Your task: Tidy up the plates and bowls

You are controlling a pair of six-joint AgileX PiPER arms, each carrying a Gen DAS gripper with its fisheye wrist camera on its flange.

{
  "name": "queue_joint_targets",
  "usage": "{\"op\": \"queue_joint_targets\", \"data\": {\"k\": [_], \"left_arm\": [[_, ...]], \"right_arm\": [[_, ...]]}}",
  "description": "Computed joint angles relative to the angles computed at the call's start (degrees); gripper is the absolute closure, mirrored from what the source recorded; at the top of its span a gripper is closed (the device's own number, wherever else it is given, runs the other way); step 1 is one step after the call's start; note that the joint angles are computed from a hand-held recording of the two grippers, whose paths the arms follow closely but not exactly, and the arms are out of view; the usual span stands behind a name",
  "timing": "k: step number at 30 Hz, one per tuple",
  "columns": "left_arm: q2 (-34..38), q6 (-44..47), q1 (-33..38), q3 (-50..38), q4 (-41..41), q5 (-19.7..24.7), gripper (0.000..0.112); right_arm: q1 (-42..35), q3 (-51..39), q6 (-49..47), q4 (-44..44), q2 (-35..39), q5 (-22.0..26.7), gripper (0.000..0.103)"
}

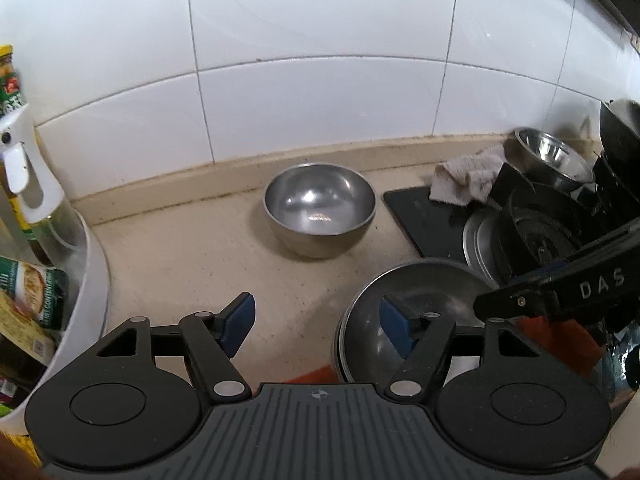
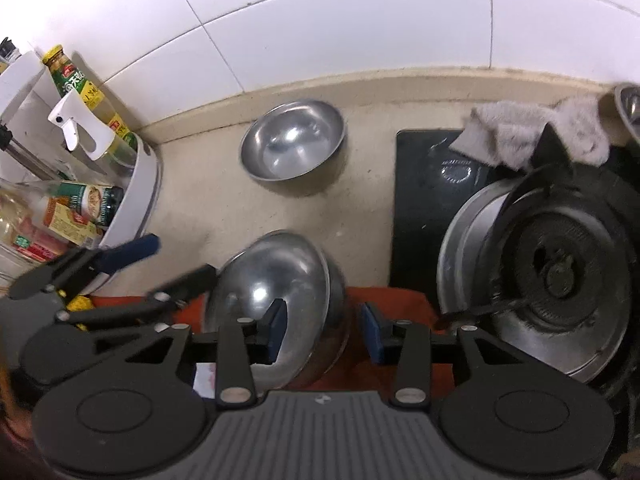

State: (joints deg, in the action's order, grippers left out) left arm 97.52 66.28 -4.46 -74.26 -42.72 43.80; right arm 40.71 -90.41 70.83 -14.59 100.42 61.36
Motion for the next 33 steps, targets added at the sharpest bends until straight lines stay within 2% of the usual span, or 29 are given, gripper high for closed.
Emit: {"op": "queue_joint_targets", "data": {"k": [5,8,14,21,33], "left_arm": [[0.24,-0.42,-0.56,0.35,0.9,-0.63,0.036],[0.32,-0.44,-0.85,0.67,1.52,-1.08,0.036],[1.64,-1.86,-0.82,-1.4,2.22,-1.22,0.035],[3.01,-3.91,-1.83,-4.72,3.74,-3.12,0.032],[9.04,-11.37,-5.19,-13.81,8.98,-5.64,0.022]], "right_arm": [[2.6,2.86,1.91,-4.96,-0.7,-1.06,0.067],[1.67,3.76,1.0,-2.43,0.01,-3.62,0.067],[0.71,2.31,-0.54,-3.03,-0.82,-2.98,0.067],[-1.15,-3.42,-2.8,-4.99,1.35,-1.56,0.067],[-7.42,-11.25,-9.92,-3.91,6.93,-3.85,0.066]]}}
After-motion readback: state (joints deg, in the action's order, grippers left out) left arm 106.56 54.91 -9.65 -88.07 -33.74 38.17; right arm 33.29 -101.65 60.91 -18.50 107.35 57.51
